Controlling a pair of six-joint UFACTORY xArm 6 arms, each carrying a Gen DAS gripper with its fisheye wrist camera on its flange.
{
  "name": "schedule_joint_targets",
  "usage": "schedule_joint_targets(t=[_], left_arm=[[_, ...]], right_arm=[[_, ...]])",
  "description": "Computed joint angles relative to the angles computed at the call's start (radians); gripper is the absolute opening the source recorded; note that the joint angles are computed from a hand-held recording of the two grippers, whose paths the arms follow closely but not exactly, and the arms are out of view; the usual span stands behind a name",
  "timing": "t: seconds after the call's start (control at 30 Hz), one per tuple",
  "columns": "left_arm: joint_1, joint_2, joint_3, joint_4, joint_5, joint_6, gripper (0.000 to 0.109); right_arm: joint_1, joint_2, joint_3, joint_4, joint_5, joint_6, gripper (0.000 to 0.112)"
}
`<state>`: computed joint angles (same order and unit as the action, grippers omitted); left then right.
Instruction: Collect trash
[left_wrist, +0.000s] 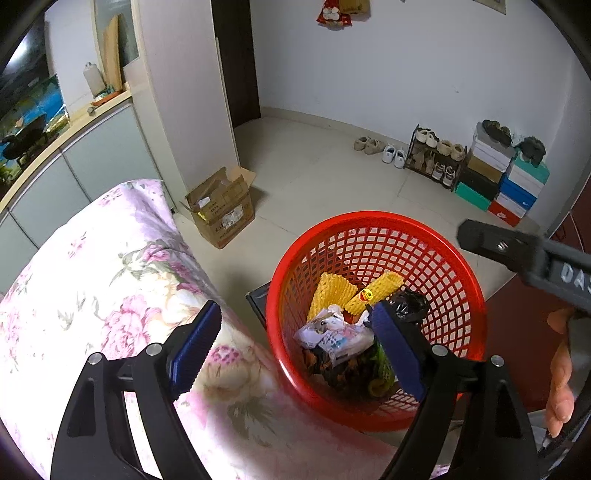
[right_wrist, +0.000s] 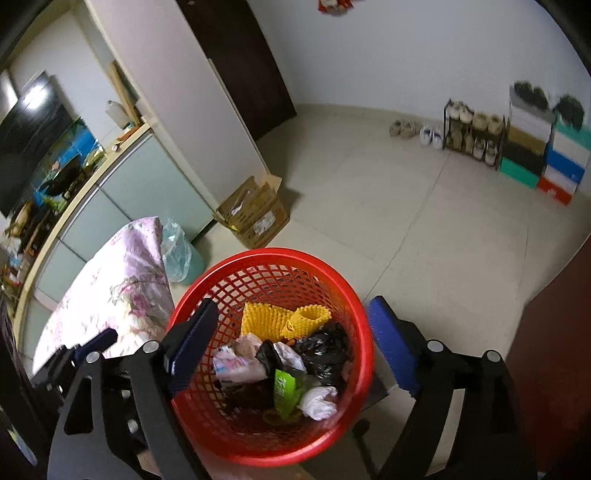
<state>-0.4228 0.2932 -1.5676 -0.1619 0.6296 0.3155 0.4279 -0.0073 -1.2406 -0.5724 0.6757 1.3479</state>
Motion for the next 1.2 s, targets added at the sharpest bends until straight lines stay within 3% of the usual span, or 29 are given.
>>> schedule_joint_targets(t=[0.23, 0.37, 0.47, 0.7, 0.83, 1.2], left_arm=[[0.009, -0.12, 0.138, 0.042, -0.069, -0.039, 0.085], [0.022, -0.204, 0.232, 0.078, -0.123, -0.074, 0.087], [0.034, -0.276, 0.304, 0.109, -0.155, -0.111, 0.088], [0.077, -0.457, 0.5, 0.217, -0.232, -0.224, 0.092], [0.105, -0.547, 0.593, 0.288, -0.246, -0.287, 0.092], [0.157, -0.713, 0.747, 0.234, -0.244, -0.293, 0.092]], right_arm=[[0.063, -0.061, 0.033, -0.078, 0.043, -0.009, 0.082], [0.128, -0.095, 0.037, -0.145, 0.082, -0.003, 0.084], [0.181, -0.111, 0.035, -0.19, 0.114, -0.002, 0.092], [0.288, -0.123, 0.014, -0.268, 0.217, 0.034, 0.092], [0.329, -0.127, 0.018, -0.276, 0.233, 0.054, 0.093], [0.447, -0.135, 0.021, -0.327, 0.314, 0.135, 0.093]])
